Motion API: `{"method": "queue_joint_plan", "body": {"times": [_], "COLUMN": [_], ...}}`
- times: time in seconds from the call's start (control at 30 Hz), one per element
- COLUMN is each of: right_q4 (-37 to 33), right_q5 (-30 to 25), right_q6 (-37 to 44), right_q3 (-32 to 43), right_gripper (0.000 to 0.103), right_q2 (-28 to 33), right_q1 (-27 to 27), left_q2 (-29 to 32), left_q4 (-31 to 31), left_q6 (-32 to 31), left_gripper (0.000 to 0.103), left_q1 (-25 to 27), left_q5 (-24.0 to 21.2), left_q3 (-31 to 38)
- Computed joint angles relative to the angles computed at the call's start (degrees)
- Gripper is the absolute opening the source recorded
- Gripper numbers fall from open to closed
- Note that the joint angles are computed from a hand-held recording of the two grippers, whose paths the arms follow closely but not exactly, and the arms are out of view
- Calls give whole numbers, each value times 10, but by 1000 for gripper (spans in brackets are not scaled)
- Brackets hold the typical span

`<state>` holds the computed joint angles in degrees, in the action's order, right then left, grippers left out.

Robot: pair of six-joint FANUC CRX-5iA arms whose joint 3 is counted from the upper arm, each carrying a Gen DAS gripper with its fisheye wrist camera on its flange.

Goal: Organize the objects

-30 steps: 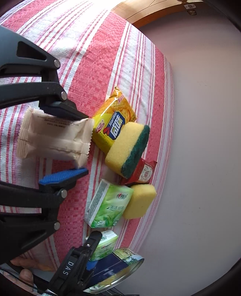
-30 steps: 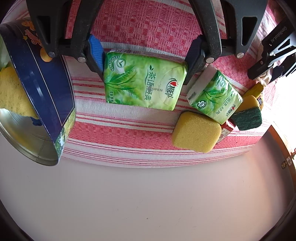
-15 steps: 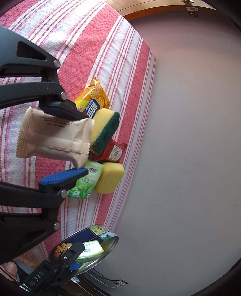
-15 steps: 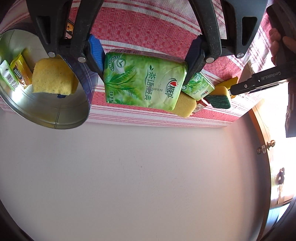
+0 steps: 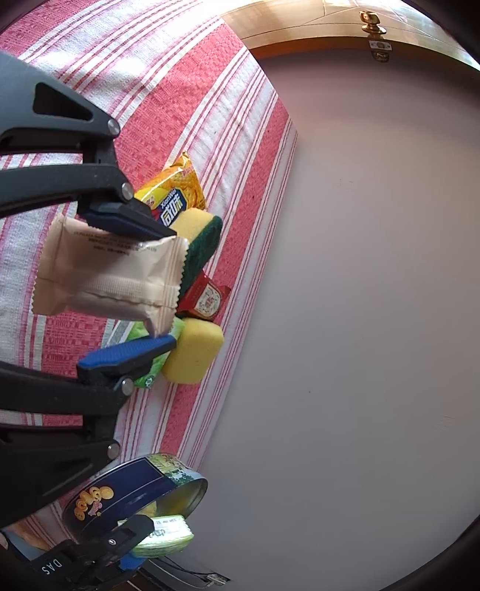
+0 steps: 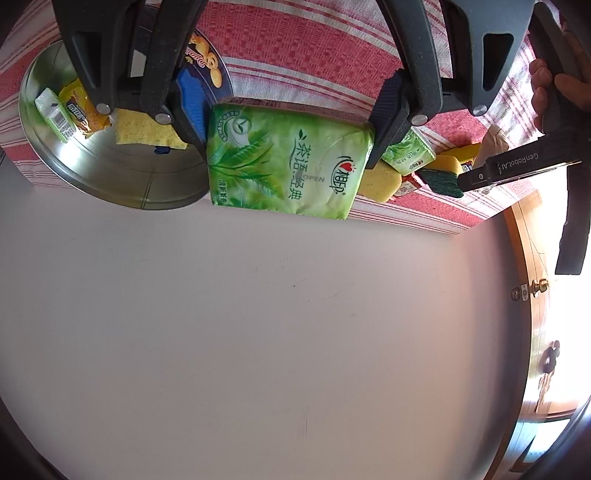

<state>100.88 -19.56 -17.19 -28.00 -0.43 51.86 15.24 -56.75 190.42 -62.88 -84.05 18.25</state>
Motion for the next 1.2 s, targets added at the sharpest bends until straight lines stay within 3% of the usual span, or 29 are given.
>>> {"method": "queue_joint_plan", "body": {"times": [0.37, 0.6, 0.8, 1.2], "right_q4": [76, 62, 98, 50], "right_q5": [27, 39, 37, 21], "right_q6": [-76, -67, -93, -48], "right_q3": [-29, -35, -44, -51], "right_gripper": [76, 76, 77, 77], "right_q2": [-41, -50, -60, -68], "right_q1": [-69, -92, -114, -137], "left_q2": [81, 126, 158, 241], "left_q4": [-10, -11, -8, -8], "left_q6": [-67, -107, -138, -215], "left_gripper": [50, 50, 50, 50], "left_q1": [-12, -12, -7, -4], "left_q5": [-6, 0, 6, 12], "left_q3": [115, 188, 239, 376]}}
